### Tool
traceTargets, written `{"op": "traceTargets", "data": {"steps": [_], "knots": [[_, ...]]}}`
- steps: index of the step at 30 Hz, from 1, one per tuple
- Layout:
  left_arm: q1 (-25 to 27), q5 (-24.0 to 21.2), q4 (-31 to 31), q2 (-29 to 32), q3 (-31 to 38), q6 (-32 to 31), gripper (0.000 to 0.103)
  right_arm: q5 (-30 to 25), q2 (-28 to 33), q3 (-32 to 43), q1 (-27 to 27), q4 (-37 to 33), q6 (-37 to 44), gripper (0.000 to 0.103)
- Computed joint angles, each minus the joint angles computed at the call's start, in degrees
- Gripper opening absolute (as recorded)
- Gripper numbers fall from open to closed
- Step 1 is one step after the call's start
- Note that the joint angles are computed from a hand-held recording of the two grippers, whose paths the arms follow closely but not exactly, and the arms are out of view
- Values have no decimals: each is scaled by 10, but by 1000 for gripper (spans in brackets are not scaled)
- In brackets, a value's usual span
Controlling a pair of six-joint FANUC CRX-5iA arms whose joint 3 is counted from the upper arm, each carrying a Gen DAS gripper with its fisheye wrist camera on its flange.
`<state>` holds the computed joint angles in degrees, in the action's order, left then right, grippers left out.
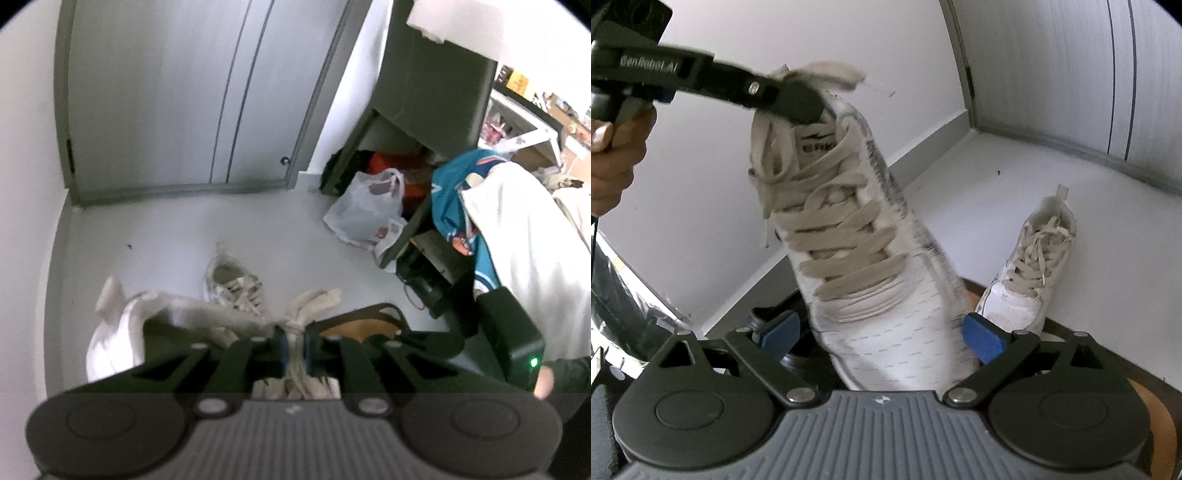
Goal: Organize scattered shoes
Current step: 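Lift the white sneaker with the left tool and carry it toward the graffiti sneaker, then lower the white sneaker beside the graffiti sneaker and open the left tool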
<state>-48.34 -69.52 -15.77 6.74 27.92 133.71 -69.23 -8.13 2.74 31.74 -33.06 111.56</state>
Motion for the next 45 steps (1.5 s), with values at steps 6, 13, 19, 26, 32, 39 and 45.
{"op": "traceTargets", "data": {"steps": [6, 13, 19, 26, 32, 39, 45], "knots": [[22, 78, 22, 12, -16, -1, 9, -17, 6, 8, -34, -18, -1, 100], [47, 142, 49, 62, -1, -14, 9, -26, 11, 18, -77, -21, -20, 99], [69, 197, 108, 113, 19, -67, 9, -15, 31, 23, -110, -16, -35, 97], [89, 223, 150, 180, 62, -95, 9, 21, 67, 28, -135, -1, -53, 97], [111, 233, 195, 226, 88, -131, 9, 49, 111, 40, -150, 0, -80, 96], [129, 229, 239, 284, 129, -171, 9, 49, 155, 56, -161, -14, -88, 95], [137, 237, 271, 310, 124, -197, 9, 53, 197, 67, -156, -6, -115, 95]]}}
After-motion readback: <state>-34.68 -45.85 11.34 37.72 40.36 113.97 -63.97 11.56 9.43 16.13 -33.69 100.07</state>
